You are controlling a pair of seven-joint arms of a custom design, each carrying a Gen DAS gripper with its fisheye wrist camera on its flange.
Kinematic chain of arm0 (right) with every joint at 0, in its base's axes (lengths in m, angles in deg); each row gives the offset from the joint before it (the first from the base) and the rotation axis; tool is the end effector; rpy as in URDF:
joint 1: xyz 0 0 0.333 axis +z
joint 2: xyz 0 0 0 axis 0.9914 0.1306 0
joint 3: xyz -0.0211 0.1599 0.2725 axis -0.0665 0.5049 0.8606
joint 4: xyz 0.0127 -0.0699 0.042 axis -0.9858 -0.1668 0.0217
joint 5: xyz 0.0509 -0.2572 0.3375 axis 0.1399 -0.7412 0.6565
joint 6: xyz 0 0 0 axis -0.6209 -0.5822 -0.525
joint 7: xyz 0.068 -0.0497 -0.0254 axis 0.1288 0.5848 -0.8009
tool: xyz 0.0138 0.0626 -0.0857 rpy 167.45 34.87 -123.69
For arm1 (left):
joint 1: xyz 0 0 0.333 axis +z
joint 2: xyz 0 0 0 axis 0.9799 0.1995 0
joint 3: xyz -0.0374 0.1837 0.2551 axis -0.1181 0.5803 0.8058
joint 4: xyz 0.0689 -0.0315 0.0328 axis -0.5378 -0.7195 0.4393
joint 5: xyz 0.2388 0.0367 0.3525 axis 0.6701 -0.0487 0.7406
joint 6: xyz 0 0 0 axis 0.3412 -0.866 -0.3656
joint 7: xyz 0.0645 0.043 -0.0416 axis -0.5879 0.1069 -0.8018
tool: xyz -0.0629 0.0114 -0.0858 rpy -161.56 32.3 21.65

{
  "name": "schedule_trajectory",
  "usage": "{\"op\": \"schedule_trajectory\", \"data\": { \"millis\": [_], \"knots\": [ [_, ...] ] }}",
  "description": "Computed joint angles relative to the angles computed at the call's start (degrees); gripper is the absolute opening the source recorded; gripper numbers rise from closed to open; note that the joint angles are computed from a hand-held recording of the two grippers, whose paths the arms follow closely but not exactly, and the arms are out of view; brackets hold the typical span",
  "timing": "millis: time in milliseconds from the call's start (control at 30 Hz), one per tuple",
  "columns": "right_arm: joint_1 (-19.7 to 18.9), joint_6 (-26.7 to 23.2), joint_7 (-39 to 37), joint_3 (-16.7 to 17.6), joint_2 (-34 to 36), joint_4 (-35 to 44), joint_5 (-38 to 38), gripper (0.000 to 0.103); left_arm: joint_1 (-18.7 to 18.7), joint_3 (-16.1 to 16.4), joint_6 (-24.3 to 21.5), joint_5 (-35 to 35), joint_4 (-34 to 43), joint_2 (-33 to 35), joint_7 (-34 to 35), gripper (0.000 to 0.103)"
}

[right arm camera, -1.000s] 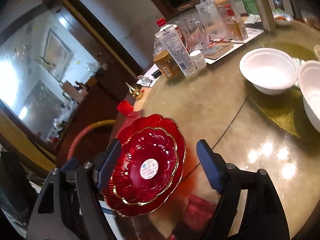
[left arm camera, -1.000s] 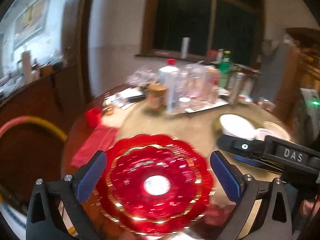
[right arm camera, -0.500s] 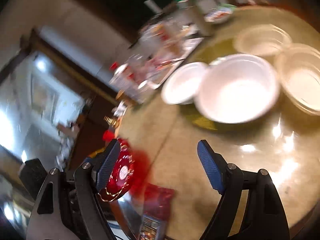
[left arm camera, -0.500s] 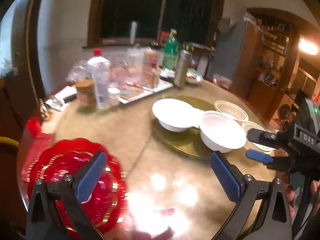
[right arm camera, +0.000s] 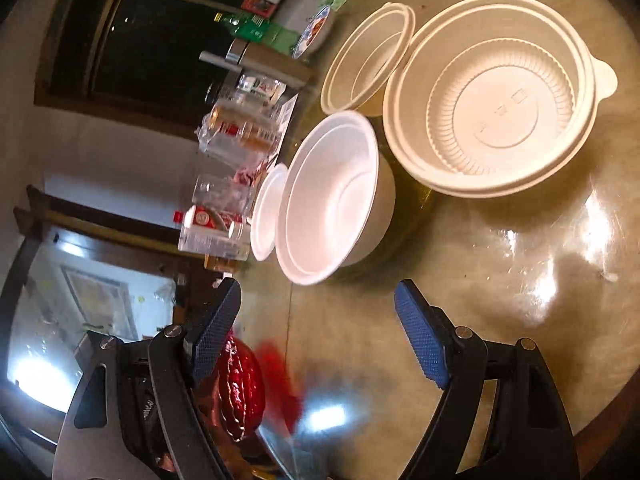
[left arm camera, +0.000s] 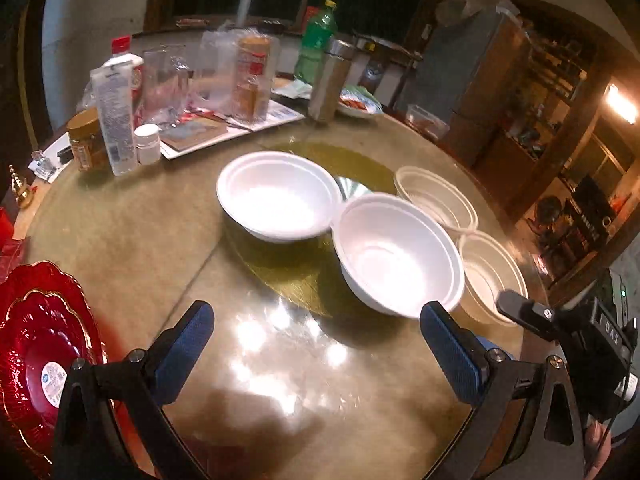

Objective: Organize plates and bowls

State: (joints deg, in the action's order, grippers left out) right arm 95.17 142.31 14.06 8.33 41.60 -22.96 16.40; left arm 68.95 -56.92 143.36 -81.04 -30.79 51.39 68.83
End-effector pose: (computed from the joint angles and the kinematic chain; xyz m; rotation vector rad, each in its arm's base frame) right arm 0.6504 0.2237 0.5075 -1.0116 1.8478 0.2976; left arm 0.6915 -0.2154 0.5615 -1.8600 1.9418 -1.0262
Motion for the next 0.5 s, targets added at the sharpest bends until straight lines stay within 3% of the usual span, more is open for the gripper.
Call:
{"op": "schedule_trajectory", "data": {
  "millis": [100, 233, 367, 500],
  "knots": [
    [-0.4, -1.3, -2.4, 0.5, 0.3, 1.2, 1.4, 0.080, -1.0, 3.1, 0.0, 4.7, 1.9, 0.9, -8.1, 0.103],
    [-0.2, -5.2, -6.0, 1.6, 3.2, 5.9, 2.9, 0.080, 0.0, 4.5, -2.8, 6.6, 7.3, 4.3, -15.5, 0.102],
    [0.0, -10.2, -5.9, 2.9, 9.4, 13.9, 2.7, 0.080, 1.5, 3.6, -8.2, 4.7, 16.3, 10.2, -16.7, 0.102],
    [-0.6, -11.8, -3.1, 4.5, 14.4, 20.3, 1.0, 0.080, 1.2, 3.5, -14.9, 5.5, 28.1, 17.7, -16.2, 0.102]
  ]
}}
